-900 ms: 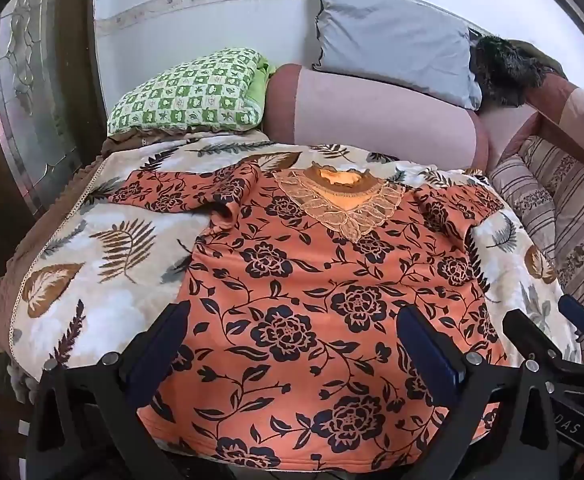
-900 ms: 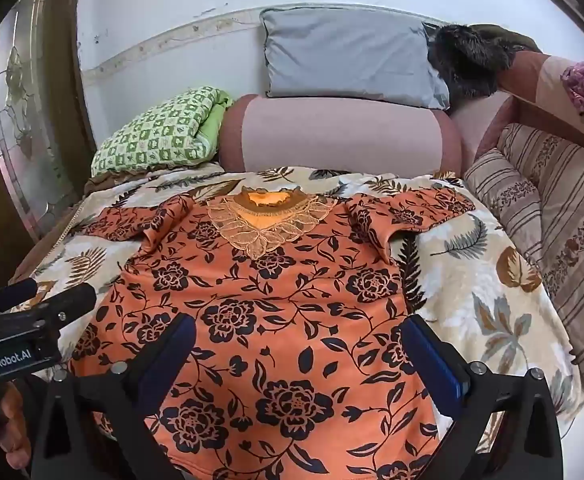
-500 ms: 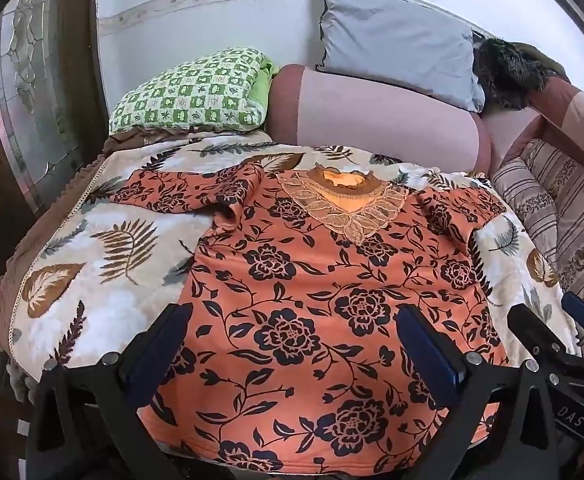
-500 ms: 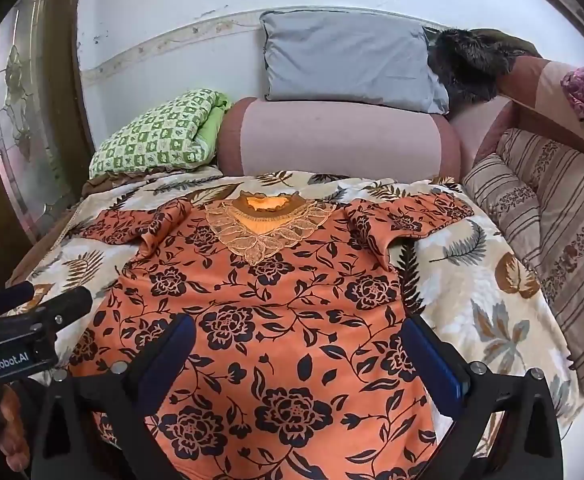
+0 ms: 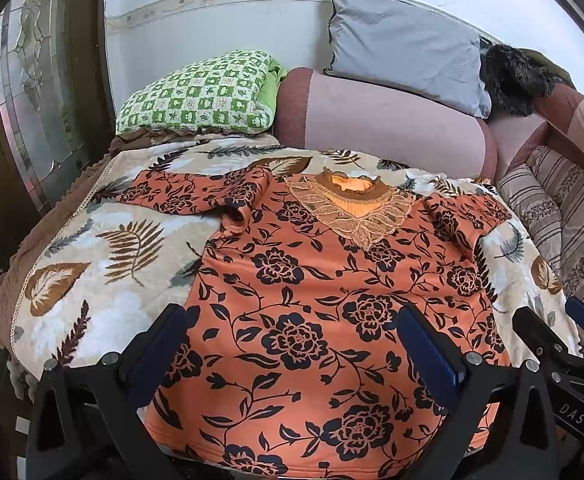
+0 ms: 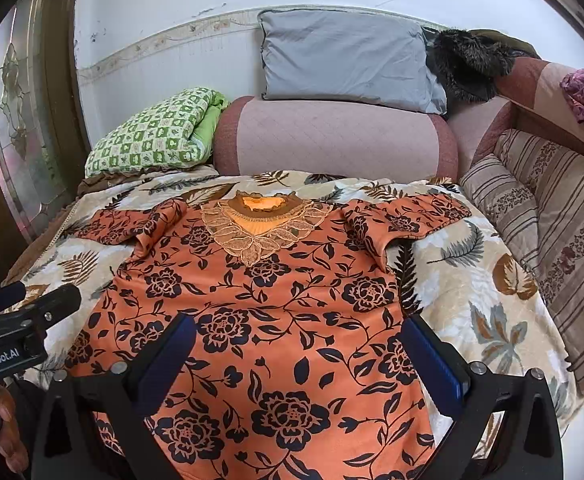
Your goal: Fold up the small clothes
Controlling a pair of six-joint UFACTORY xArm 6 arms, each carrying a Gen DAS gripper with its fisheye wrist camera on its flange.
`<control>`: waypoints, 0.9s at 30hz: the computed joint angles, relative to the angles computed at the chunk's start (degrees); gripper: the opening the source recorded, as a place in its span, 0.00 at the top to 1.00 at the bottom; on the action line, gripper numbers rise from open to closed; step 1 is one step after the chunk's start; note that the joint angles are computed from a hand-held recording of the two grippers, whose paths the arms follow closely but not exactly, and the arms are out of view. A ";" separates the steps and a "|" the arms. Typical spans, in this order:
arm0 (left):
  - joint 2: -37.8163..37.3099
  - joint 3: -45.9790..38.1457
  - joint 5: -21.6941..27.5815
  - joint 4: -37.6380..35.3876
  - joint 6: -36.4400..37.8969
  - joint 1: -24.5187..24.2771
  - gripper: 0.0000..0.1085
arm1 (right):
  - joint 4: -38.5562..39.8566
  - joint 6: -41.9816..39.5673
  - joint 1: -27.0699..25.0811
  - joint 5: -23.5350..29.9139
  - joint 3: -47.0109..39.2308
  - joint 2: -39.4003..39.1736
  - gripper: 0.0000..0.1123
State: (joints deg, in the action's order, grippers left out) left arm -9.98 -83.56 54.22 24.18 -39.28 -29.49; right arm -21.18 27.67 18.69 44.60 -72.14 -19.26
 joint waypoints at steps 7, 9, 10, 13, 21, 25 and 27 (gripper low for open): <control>0.13 -0.19 1.07 1.12 -0.92 -0.13 0.05 | 0.06 -0.12 -0.13 0.13 -0.39 0.23 0.08; 0.00 -0.04 0.92 0.74 -0.87 0.12 0.05 | -0.36 0.21 -0.06 -0.03 -0.22 0.14 0.08; -0.01 -0.05 0.88 0.39 -0.67 0.31 0.05 | -0.40 0.23 -0.06 -0.04 -0.21 0.16 0.08; 0.01 -0.12 0.92 0.27 -0.60 0.40 0.05 | -0.35 0.16 -0.07 -0.05 -0.19 0.14 0.08; 0.12 -0.34 0.97 -0.67 0.06 0.67 0.05 | -0.83 0.33 0.29 0.02 -0.32 0.42 0.08; 0.16 -0.39 1.29 -0.95 -0.06 0.60 0.05 | -0.79 0.27 0.28 0.06 -0.32 0.38 0.08; 0.11 -0.34 1.26 -1.12 -0.21 0.61 0.05 | -0.62 0.12 0.26 0.21 -0.42 0.47 0.08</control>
